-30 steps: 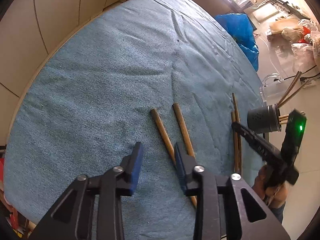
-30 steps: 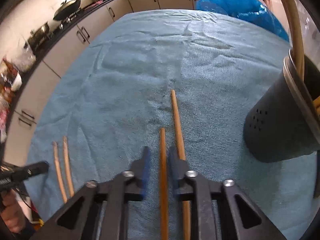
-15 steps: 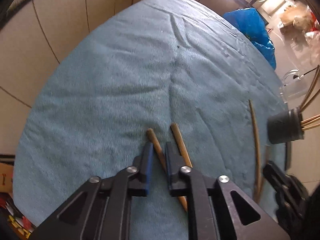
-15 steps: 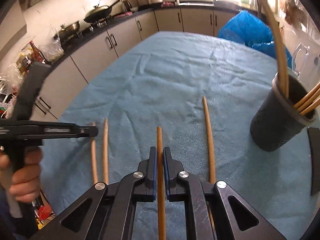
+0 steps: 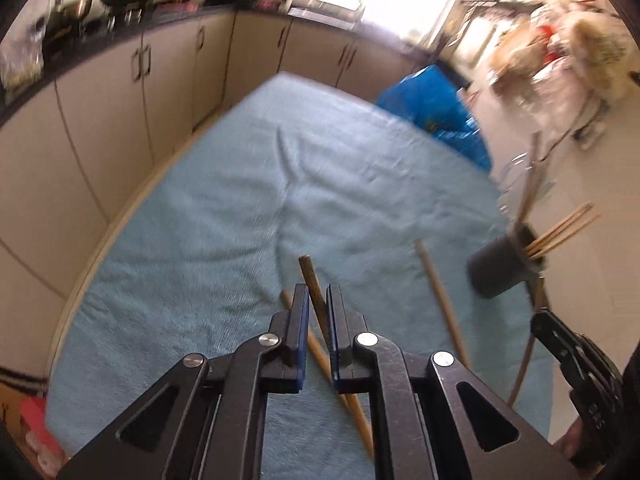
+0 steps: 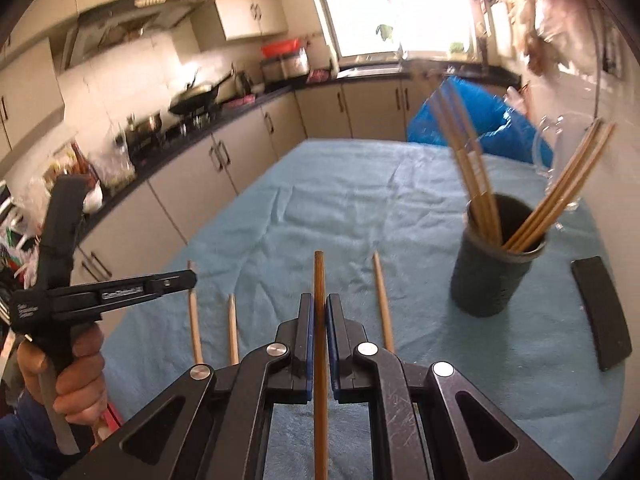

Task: Organize utensils
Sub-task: 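Raise the right tool's chopstick upright while the left tool raises its own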

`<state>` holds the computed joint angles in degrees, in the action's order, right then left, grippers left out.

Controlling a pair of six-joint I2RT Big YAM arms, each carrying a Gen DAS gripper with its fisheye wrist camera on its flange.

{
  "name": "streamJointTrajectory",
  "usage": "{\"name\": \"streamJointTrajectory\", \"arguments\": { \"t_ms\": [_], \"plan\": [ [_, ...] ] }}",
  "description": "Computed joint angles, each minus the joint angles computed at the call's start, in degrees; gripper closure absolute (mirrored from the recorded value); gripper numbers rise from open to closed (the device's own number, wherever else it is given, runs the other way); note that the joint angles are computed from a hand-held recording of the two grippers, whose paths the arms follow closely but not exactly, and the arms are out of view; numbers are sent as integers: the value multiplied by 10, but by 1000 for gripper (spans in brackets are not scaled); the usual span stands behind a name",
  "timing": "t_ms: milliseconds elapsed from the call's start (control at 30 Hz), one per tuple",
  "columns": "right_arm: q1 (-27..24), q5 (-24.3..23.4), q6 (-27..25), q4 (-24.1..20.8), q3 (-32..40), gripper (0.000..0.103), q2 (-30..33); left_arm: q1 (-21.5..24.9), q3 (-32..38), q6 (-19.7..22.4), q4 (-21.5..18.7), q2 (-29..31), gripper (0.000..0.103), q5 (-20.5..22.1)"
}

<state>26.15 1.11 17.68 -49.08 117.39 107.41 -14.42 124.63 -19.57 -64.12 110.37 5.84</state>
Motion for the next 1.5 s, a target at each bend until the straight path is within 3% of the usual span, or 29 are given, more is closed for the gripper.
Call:
{"name": "streamJointTrajectory", "arguments": {
  "t_ms": [100, 267, 900, 1500],
  "plan": [
    [4, 25, 2, 45, -46, 96, -38, -6, -39, 13, 50, -42, 96, -4],
    [13, 47, 0, 92, -90, 96, -74, -19, -69, 33, 99, -78, 97, -3],
    [19, 77, 12, 149, -169, 96, -143, -60, -111, 94, 150, -134, 98, 1],
    [7, 98, 31, 171, -208, 96, -173, -73, -90, 104, 145, -120, 98, 3]
  ]
}}
